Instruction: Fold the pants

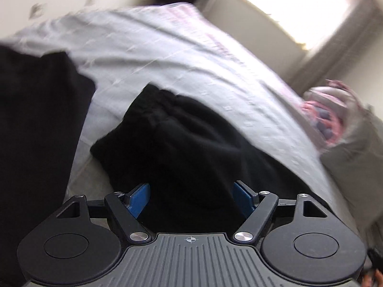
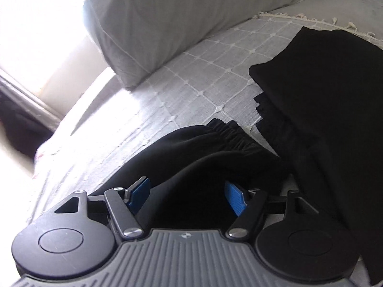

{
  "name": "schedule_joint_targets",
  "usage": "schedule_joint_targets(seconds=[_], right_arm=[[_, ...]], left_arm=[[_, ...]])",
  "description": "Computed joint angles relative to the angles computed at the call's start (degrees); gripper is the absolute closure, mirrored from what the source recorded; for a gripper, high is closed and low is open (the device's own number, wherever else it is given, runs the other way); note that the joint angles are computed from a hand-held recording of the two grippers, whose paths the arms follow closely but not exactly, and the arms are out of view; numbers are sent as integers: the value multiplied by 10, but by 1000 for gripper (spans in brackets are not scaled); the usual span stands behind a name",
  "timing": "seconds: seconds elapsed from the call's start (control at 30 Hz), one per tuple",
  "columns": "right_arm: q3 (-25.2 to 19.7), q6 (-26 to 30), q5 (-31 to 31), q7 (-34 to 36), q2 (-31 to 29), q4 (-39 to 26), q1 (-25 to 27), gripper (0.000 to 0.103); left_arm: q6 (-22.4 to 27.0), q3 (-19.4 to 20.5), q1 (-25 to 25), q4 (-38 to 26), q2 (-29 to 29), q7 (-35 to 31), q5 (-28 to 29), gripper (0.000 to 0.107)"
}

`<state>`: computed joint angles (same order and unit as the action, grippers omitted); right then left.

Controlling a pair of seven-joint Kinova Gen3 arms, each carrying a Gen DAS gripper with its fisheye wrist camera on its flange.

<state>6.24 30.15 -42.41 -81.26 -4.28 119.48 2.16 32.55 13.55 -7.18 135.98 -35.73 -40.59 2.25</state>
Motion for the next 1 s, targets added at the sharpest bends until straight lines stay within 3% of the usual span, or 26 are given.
schedule_joint_targets(seconds=[0.07,0.13,0.17,0.2,0.27,0.4,0.47,0.53,0.63,0.73,0.8,0.87,1.0], right_arm=[[6,8,10,-47,16,-12,-7,9],[-14,-16,-5,-84,23,-2,3,11],[-19,-34,-1,-89,22,5,2,22],[-14,-46,5,-84,24,9,-6,51],[28,-42,-10,-48,26,10,-41,82],[132,-29,-65,46,-30,26,-120,82],[148,-46,-61,92,-76,47,-139,83],[126,-53,-26,116,-85,60,-116,78],[68,-18,19,105,-37,58,-36,75],[66,-21,-2,129,-33,73,-19,75],[52,-16,10,121,-36,67,-4,75],[3,-20,53,97,-39,57,35,74],[-37,-20,93,93,-29,49,65,70]], left_arm=[[-11,49,-47,1,21,43,-12,38],[-25,77,-77,3,45,67,-27,81],[-40,76,-79,11,56,72,-20,89],[-46,68,-77,15,60,77,-19,97],[-39,78,-79,12,51,91,-37,100],[-1,66,-64,1,-13,94,-54,102],[28,76,-63,-7,-33,83,-66,102],[52,76,-53,-10,-28,72,-64,101],[80,89,-49,-19,10,66,-67,100],[109,95,-38,-34,20,67,-81,99],[128,77,-15,-45,20,53,-87,95],[146,62,4,-52,11,42,-92,92],[154,-23,51,-48,-33,-17,-69,83]])
